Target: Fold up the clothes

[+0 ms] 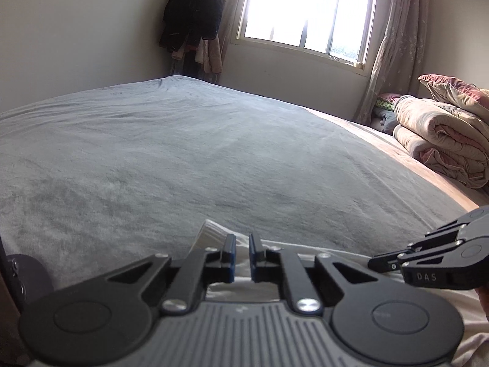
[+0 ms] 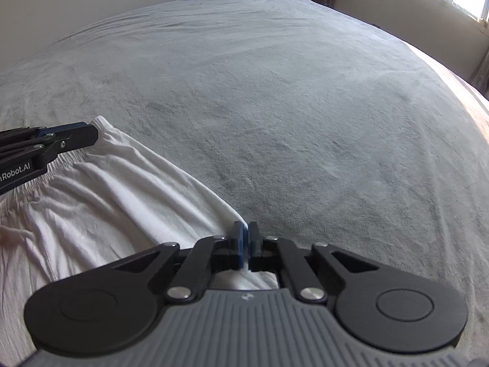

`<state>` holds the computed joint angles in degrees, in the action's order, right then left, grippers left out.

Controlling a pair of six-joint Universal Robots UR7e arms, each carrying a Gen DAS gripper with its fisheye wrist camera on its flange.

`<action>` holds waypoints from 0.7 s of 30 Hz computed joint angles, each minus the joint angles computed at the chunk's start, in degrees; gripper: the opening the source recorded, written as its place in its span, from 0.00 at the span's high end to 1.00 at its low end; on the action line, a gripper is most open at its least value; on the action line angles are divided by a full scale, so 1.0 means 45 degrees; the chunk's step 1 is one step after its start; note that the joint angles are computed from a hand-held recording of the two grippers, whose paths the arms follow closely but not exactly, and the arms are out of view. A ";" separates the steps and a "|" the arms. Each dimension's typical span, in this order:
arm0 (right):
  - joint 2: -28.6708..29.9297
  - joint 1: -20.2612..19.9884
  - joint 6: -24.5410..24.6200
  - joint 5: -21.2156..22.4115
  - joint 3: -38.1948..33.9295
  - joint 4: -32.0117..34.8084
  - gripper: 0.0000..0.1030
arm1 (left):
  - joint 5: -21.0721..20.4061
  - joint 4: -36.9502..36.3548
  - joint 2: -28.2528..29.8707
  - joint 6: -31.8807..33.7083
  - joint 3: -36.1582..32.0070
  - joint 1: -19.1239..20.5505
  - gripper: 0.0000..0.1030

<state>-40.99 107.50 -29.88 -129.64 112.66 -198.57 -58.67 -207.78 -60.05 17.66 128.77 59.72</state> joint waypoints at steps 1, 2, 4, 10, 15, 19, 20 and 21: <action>0.0201 0.0084 -0.0379 -0.0211 -0.0113 -0.0383 0.99 | -0.0020 0.0244 -0.0010 -0.0162 -0.0077 0.0086 0.92; 0.0392 0.0139 -0.0740 -0.0367 -0.0214 -0.0823 0.99 | -0.0041 0.0490 -0.0019 -0.0323 -0.0155 0.0171 0.92; 0.0658 0.0128 -0.1097 -0.0536 -0.0437 -0.1514 0.99 | -0.0127 0.0940 -0.0050 -0.0724 -0.0325 0.0362 0.92; 0.0967 -0.0031 -0.1305 -0.0488 -0.0997 -0.2086 1.00 | -0.0456 0.1186 -0.0172 -0.0961 -0.0437 0.0579 0.92; 0.1278 -0.0210 -0.1186 -0.0481 -0.1140 -0.2397 1.00 | -0.0707 0.1396 -0.0071 -0.1065 -0.0619 0.0821 0.93; 0.1690 -0.0140 -0.1379 -0.0819 -0.1306 -0.2908 0.97 | -0.1395 0.1947 -0.0171 -0.1580 -0.0877 0.1215 0.96; 0.1741 -0.0084 -0.1432 -0.0939 -0.1361 -0.2938 0.96 | -0.1523 0.2026 -0.0222 -0.1690 -0.0887 0.1270 0.96; 0.1745 -0.0041 -0.1430 -0.1025 -0.1383 -0.2931 0.95 | -0.1650 0.2106 -0.0271 -0.1796 -0.0897 0.1323 0.96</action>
